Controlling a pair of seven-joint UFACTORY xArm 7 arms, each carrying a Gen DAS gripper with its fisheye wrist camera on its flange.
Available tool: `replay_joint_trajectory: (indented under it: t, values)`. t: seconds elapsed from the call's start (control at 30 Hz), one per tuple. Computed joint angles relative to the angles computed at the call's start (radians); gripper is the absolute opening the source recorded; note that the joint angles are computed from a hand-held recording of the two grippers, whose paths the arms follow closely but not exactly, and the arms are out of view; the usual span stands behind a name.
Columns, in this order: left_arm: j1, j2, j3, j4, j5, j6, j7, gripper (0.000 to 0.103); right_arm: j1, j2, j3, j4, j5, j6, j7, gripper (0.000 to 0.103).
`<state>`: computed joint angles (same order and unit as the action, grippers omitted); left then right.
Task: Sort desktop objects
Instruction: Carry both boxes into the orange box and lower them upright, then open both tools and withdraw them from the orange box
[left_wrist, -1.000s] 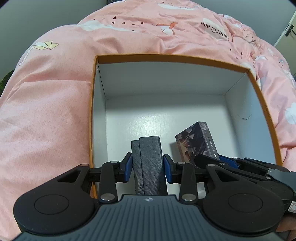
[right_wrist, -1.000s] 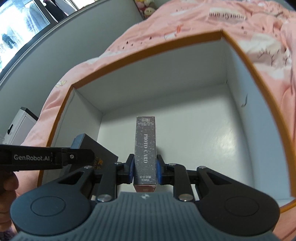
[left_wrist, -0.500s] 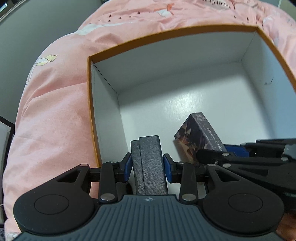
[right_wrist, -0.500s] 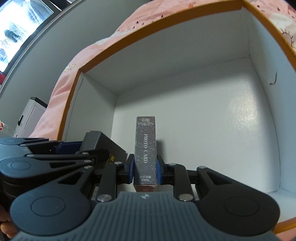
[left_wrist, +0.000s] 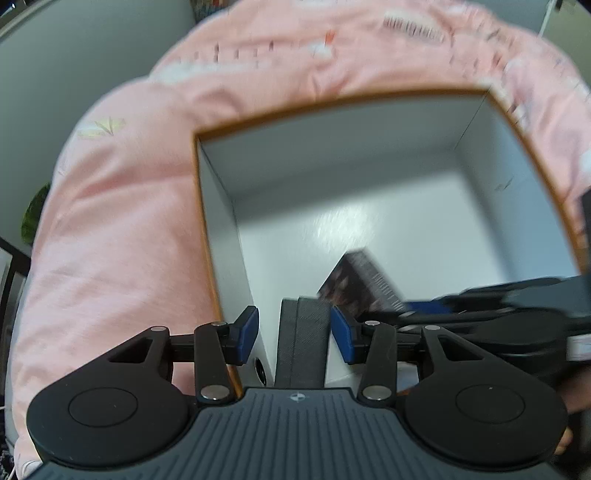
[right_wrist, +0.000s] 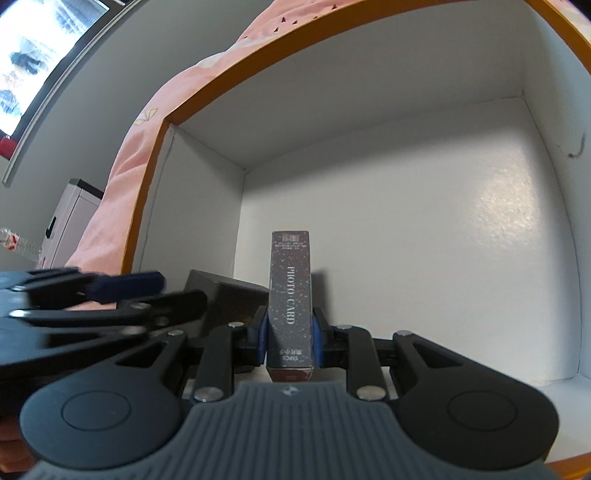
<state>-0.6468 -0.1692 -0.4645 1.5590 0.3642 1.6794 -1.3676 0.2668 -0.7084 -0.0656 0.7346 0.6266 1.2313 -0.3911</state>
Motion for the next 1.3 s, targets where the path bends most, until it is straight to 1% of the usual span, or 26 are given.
replay_joint_trajectory:
  t: [0.07,0.13,0.23,0.27,0.37,0.4,0.47,0.57,0.63,0.67,0.77,0.9,0.97,1.03,1.13,1.2,1.3]
  values:
    - [-0.005,-0.018,-0.021,0.007,0.043,0.013,-0.032,0.052,0.009,0.001,0.009,0.001,0.004,-0.001,-0.003,0.025]
    - [-0.005,-0.025,-0.041,0.024,0.062,0.046,-0.063,0.052,0.020,0.005,0.015,0.003,0.010,0.001,-0.008,0.025]
    - [0.001,-0.061,-0.051,0.008,0.050,0.060,-0.125,0.052,0.025,0.002,0.017,-0.003,0.006,-0.002,-0.026,0.025]
    - [0.006,-0.084,-0.043,-0.012,0.029,0.044,-0.130,0.052,0.027,0.002,0.019,-0.001,0.004,-0.001,-0.028,0.025]
    - [0.037,-0.178,-0.019,-0.117,-0.045,-0.042,-0.169,0.051,0.035,0.007,0.031,0.006,-0.006,-0.002,-0.035,0.025]
    - [0.048,-0.203,-0.014,-0.149,-0.065,-0.063,-0.178,0.049,0.039,0.014,0.040,0.012,-0.009,-0.004,-0.030,0.025]
    - [0.071,-0.236,-0.017,-0.191,-0.092,-0.089,-0.189,0.046,0.043,0.029,0.044,0.025,-0.014,0.005,-0.021,0.025]
    - [0.103,-0.286,-0.024,-0.245,-0.124,-0.152,-0.205,0.046,0.047,0.056,0.039,0.043,-0.006,0.023,-0.010,0.027]
    - [0.129,-0.309,-0.038,-0.263,-0.139,-0.169,-0.222,0.046,0.048,0.058,0.033,0.046,0.022,0.040,0.010,0.033]
    - [0.144,-0.316,-0.046,-0.267,-0.144,-0.171,-0.227,0.046,0.045,0.057,0.012,0.045,0.035,0.067,0.011,0.034]
    - [0.176,-0.342,-0.062,-0.289,-0.163,-0.194,-0.233,0.046,0.033,0.068,-0.018,0.050,0.075,0.118,0.006,0.035]
    - [0.209,-0.370,-0.076,-0.316,-0.187,-0.225,-0.242,0.046,0.013,0.076,0.014,0.045,0.080,0.094,0.010,0.035]
    - [0.220,-0.382,-0.081,-0.330,-0.195,-0.241,-0.247,0.044,0.014,0.078,0.014,0.043,0.088,0.098,0.008,0.033]
    - [0.227,-0.399,-0.079,-0.351,-0.209,-0.268,-0.253,0.042,0.013,0.078,0.017,0.039,0.096,0.100,0.010,0.026]
    - [0.236,-0.425,-0.076,-0.386,-0.229,-0.309,-0.257,0.037,0.015,0.075,0.022,0.028,0.109,0.101,0.019,0.022]
    - [0.245,-0.427,-0.082,-0.390,-0.235,-0.308,-0.257,0.034,0.014,0.074,0.020,0.019,0.123,0.103,0.032,0.021]
    - [0.253,-0.437,-0.085,-0.399,-0.243,-0.314,-0.258,0.033,0.010,0.084,0.011,0.017,0.140,0.113,0.046,0.020]
